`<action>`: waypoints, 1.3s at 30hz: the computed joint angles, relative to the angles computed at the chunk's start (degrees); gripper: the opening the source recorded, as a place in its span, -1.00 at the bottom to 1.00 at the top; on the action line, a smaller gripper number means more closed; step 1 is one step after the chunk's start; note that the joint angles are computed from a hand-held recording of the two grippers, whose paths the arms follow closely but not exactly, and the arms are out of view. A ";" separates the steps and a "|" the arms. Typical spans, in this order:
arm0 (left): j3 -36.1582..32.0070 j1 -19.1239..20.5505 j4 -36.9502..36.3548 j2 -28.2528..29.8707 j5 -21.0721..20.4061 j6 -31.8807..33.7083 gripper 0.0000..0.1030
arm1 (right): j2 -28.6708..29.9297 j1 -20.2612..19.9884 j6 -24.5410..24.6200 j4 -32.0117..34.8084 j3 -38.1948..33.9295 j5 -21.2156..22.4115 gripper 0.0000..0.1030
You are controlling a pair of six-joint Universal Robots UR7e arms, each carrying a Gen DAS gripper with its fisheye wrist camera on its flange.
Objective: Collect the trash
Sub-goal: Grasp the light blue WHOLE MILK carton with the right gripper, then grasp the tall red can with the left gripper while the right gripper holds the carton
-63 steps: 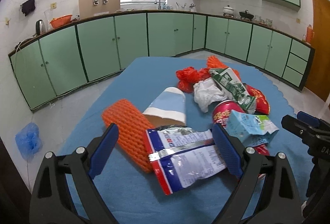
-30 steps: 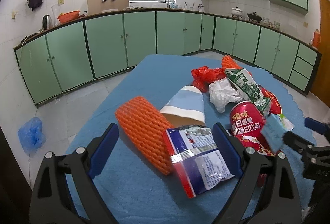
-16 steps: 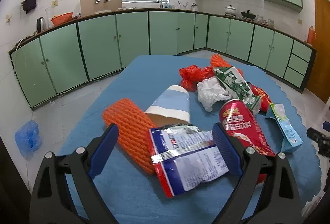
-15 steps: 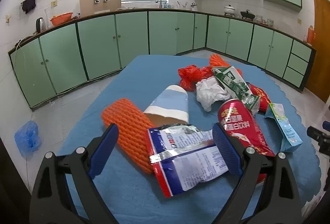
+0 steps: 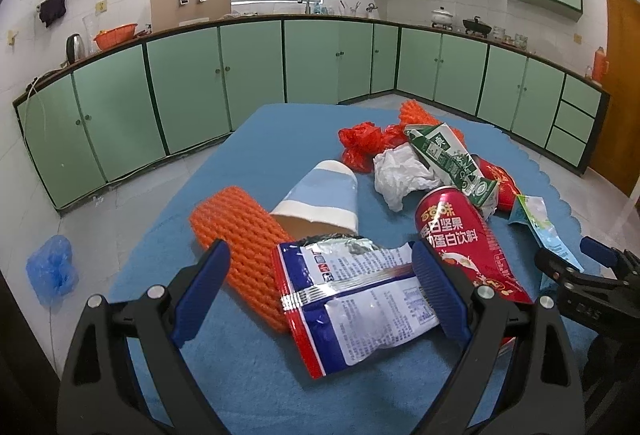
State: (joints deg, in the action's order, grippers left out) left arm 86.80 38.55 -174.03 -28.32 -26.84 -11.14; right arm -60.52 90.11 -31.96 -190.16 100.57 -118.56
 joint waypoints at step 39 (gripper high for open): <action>-8.56 1.32 12.29 5.72 -16.81 -7.85 0.30 | -7.41 -5.43 1.95 7.65 4.09 5.15 -0.10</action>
State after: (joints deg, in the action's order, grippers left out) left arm 78.24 39.87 -161.74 -22.59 -43.65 -18.98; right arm -67.93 84.68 -30.01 -182.51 104.66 -113.41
